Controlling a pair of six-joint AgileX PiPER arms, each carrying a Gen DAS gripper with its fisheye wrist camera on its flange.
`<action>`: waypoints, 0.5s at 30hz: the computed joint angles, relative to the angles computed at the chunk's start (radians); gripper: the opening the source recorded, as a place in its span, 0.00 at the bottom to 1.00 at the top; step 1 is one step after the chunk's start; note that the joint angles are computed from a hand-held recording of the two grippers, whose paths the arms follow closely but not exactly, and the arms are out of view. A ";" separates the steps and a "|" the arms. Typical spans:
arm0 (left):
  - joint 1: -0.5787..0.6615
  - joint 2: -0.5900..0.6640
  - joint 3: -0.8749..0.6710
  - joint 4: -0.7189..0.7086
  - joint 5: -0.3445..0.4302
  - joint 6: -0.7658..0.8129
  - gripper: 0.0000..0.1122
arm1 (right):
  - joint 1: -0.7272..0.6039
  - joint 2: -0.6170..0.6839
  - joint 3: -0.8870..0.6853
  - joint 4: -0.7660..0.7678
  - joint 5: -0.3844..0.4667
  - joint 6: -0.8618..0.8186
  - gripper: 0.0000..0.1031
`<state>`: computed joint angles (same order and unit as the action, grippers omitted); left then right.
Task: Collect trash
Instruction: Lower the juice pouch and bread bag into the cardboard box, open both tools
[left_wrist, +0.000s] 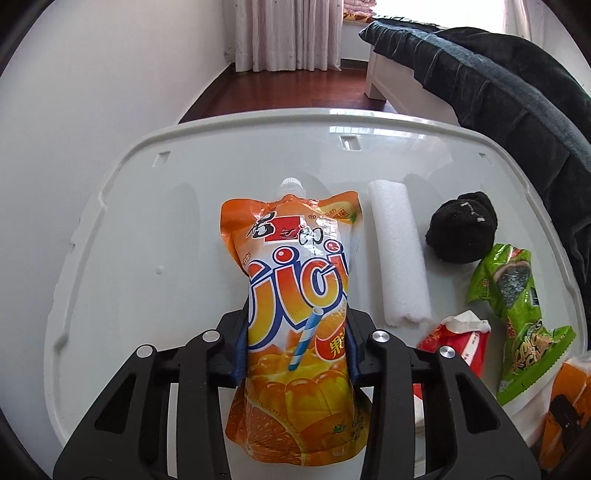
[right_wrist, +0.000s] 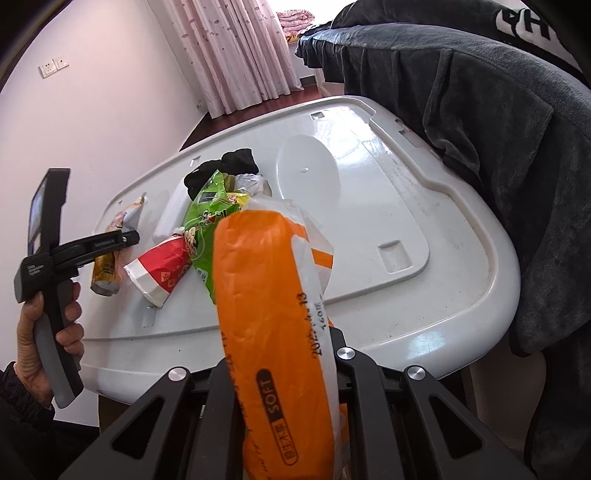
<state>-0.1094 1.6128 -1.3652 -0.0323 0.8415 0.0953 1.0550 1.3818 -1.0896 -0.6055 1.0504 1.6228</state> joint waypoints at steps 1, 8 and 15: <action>-0.003 -0.020 0.003 0.006 0.008 0.003 0.33 | 0.005 -0.002 0.001 -0.005 0.008 0.005 0.10; 0.000 -0.188 0.044 -0.039 0.057 0.052 0.33 | 0.031 -0.006 0.004 -0.014 0.025 0.028 0.10; 0.032 -0.373 0.125 -0.115 0.137 0.102 0.33 | 0.102 -0.006 -0.007 -0.058 0.088 0.064 0.10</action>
<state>-0.0777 1.2398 -1.2400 -0.1477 0.9783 0.1969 1.1571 1.3754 -1.0962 -0.6631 1.1387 1.6870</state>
